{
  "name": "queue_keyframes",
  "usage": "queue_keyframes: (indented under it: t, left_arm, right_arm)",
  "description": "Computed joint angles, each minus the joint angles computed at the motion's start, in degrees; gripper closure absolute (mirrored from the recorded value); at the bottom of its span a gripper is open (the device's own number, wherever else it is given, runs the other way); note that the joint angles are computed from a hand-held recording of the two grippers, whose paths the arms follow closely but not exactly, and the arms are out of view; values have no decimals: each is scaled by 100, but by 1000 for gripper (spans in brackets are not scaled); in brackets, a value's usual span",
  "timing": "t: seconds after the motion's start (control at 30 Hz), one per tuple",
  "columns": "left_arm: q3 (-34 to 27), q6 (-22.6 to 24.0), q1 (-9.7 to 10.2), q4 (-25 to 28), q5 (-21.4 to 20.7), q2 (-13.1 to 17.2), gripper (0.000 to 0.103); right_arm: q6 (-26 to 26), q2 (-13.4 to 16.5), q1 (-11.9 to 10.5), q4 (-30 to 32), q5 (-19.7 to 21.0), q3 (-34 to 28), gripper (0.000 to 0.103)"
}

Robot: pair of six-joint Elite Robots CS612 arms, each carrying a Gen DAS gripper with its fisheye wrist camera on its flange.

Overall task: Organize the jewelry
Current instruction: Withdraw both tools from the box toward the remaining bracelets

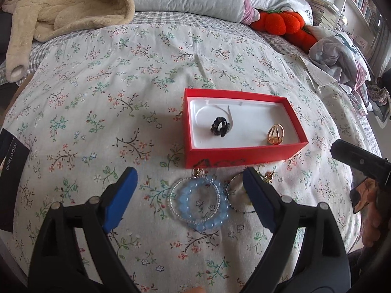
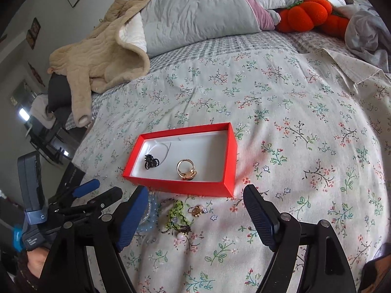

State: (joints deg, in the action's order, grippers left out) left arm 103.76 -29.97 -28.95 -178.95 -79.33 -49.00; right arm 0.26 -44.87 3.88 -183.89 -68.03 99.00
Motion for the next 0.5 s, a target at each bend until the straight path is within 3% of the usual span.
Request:
queue_keyframes:
  t: [0.2, 0.3, 0.5]
  left_arm:
    - [163, -72, 15, 155, -66, -48, 14]
    - [176, -131, 53, 372, -168, -37, 14]
    - [119, -625, 255, 591, -914, 72, 14]
  right_arm:
    - [-158, 39, 130, -9, -490, 124, 20]
    - [-232, 74, 182, 278, -591, 121, 20]
    - [-356, 150, 291, 752, -933, 35, 20]
